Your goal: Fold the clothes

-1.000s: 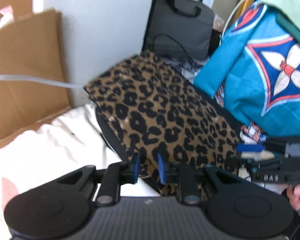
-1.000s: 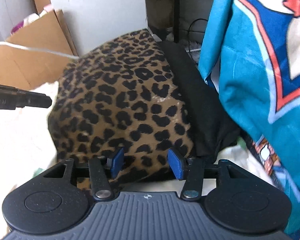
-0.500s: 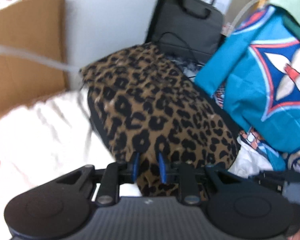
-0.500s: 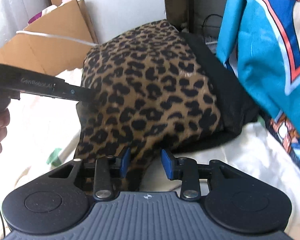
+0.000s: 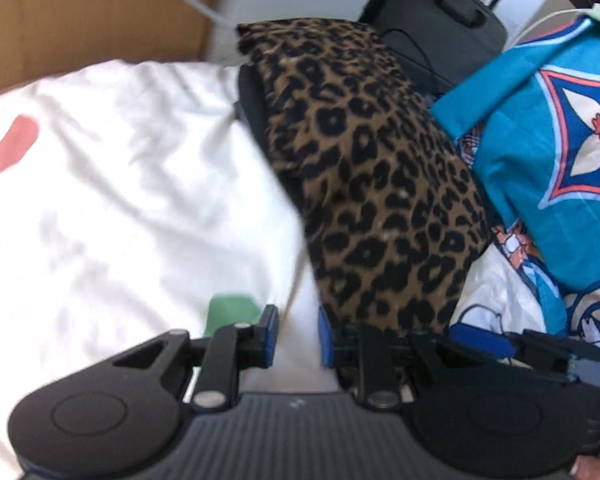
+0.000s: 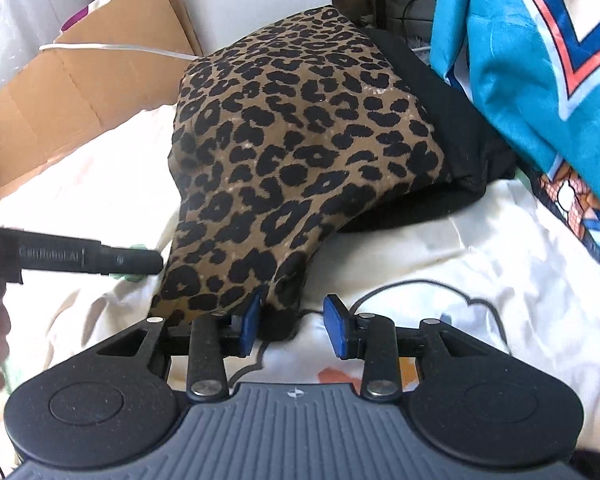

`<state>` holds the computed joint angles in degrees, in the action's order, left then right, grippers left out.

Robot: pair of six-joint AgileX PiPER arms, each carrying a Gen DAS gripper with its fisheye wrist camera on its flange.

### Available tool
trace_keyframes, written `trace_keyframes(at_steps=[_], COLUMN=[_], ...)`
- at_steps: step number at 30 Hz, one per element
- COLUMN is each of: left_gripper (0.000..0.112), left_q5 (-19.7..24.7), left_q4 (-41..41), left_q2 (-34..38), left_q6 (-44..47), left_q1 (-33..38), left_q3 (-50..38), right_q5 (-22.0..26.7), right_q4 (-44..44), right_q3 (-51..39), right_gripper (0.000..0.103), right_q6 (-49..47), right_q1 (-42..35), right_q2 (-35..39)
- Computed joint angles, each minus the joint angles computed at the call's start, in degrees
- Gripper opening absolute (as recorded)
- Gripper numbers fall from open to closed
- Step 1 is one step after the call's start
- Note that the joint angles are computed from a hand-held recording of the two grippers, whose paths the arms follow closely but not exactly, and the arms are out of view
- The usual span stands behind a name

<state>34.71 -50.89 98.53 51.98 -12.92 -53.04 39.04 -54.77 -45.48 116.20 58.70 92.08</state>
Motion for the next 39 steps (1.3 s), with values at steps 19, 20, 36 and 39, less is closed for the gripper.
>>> trace_keyframes(at_steps=[19,20,36,39], left_gripper=[0.102,0.102,0.102,0.102], left_q5=[1.8,2.0,23.6,32.3], left_q4=[21.9,23.7,37.8,39.2], left_q2=[-11.5,-11.9,-17.7,-18.2], left_q6=[-23.5,-24.2,-30.2,-28.3], left_q1=[1.8,1.6,9.6,12.7], left_q3=[2.2,2.3,-13.0,-19.8], right_q5=[12.5,12.7,21.0,24.7], right_q4=[7.5,8.1,22.3,24.2], right_q3=[-8.3,-8.8,-21.2,-25.1], right_gripper=[0.103,0.103,0.103,0.103], right_q6=[-5.2,-6.4,-21.9,-25.1], right_q1=[0.5,0.3,1.1,0.7], right_q2=[-2.8,-2.9,-5.7,-6.4])
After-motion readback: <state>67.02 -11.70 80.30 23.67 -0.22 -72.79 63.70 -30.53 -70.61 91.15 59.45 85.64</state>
